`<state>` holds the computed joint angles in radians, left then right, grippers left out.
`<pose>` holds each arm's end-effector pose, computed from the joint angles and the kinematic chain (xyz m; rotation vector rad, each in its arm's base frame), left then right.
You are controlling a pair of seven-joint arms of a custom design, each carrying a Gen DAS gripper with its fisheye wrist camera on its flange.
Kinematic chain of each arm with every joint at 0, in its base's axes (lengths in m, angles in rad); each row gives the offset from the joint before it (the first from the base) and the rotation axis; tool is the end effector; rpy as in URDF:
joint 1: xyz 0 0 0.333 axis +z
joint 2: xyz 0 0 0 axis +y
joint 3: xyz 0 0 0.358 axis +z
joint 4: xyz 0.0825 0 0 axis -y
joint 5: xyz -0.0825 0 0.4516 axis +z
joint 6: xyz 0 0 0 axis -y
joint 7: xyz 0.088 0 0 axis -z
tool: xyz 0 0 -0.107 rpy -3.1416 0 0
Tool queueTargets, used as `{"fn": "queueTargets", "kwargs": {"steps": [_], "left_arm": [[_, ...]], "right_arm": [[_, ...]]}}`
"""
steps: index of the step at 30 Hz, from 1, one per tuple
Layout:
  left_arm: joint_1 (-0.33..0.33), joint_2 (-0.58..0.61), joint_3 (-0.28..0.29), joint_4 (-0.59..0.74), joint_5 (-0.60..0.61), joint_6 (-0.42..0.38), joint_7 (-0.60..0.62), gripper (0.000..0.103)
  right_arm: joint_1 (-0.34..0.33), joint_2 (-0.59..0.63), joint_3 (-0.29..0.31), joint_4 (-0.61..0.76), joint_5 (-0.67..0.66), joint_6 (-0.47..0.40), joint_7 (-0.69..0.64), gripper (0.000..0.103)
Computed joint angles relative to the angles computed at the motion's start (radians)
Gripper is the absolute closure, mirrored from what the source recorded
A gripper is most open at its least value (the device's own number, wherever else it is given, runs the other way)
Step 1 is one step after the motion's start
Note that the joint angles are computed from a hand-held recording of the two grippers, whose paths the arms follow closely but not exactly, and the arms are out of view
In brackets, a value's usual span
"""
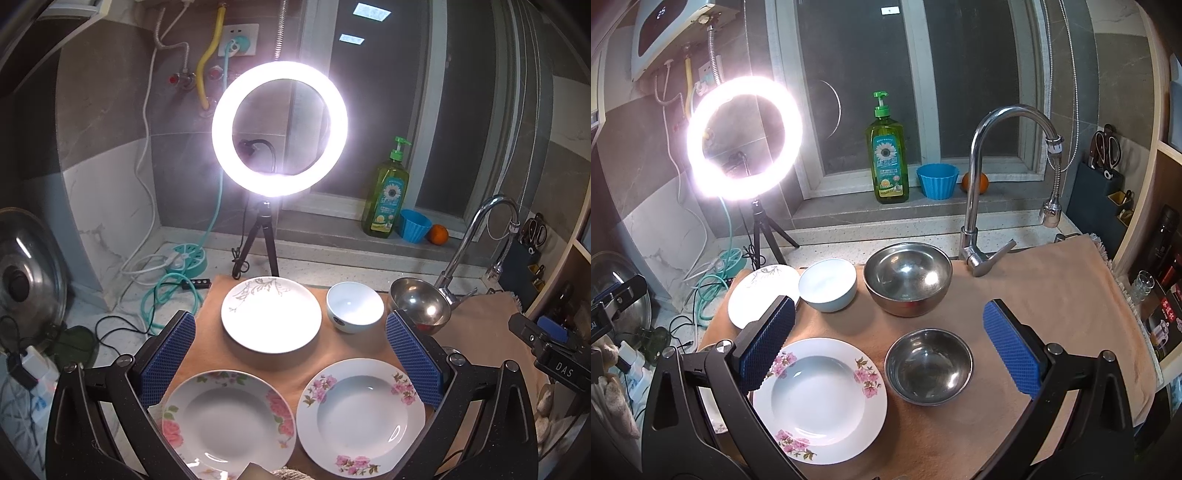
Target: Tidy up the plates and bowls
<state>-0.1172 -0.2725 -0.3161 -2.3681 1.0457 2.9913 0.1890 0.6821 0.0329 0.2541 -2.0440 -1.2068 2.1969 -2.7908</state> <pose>0.4599 -0.2900 0.5036 -1.6348 1.7312 -1.0421 0.4069 0.4954 0.4658 -1.3852 1.8373 -0.9169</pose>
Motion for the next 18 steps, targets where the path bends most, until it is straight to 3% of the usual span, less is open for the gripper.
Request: {"fn": "queueTargets", "kwargs": {"steps": [18], "left_arm": [[0.002,0.002,-0.001,0.002,-0.005,0.004,0.0,0.001]], "right_arm": [[0.001,0.013,-0.006,0.01,0.004,0.023,-0.007,0.0]]}}
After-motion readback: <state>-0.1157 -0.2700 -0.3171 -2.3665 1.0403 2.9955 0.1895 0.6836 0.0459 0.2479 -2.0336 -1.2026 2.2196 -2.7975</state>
